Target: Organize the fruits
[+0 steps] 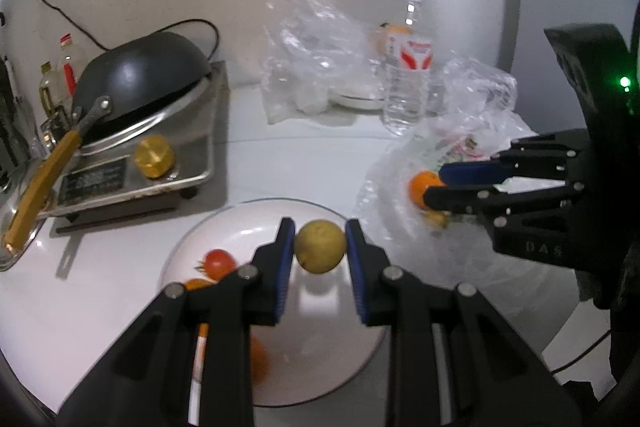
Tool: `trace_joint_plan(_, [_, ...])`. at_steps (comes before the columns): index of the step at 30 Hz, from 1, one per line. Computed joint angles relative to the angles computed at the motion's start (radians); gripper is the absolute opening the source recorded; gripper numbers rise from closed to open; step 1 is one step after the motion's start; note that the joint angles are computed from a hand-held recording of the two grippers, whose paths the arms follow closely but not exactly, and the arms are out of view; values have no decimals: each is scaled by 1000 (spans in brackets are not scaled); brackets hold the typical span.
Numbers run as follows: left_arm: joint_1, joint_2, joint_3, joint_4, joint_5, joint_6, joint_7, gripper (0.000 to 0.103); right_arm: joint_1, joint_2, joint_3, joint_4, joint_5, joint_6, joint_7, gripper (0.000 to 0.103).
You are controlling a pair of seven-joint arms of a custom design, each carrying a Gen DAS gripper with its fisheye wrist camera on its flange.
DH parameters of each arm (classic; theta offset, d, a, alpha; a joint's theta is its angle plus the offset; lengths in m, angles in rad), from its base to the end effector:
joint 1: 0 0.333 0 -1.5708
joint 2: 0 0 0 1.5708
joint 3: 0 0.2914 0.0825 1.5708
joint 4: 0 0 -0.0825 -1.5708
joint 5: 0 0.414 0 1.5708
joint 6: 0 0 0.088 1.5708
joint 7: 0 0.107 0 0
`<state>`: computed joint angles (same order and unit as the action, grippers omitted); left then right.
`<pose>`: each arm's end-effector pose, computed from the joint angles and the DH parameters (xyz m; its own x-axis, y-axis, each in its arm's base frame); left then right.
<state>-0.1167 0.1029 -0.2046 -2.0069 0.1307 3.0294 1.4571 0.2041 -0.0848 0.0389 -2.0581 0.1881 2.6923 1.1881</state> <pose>0.6124 -0.2103 0.4788 -0.3130 -0.9497 -0.0009 -0.5732 0.1897 -0.7971 0.5907 0.1407 0.5210 0.4387 -0.8947 0.0841 -0.6474 -0.3796 -0.6609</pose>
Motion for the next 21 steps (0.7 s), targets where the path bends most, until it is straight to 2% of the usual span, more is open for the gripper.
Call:
trace_joint_plan(6, [-40,27,-3,29,55,-16,-54,26,-25,-51,-24,-69,18,6,-15,27])
trace_joint_plan(12, [-72,57,2,68,125,-45,-119,26,-52,-46,-38,-94,35,4,-31,27])
trace_joint_plan(21, [-76,110,-16,125,128,-76,-107,26,-86,-37,-50,-106,35,31,-22,27])
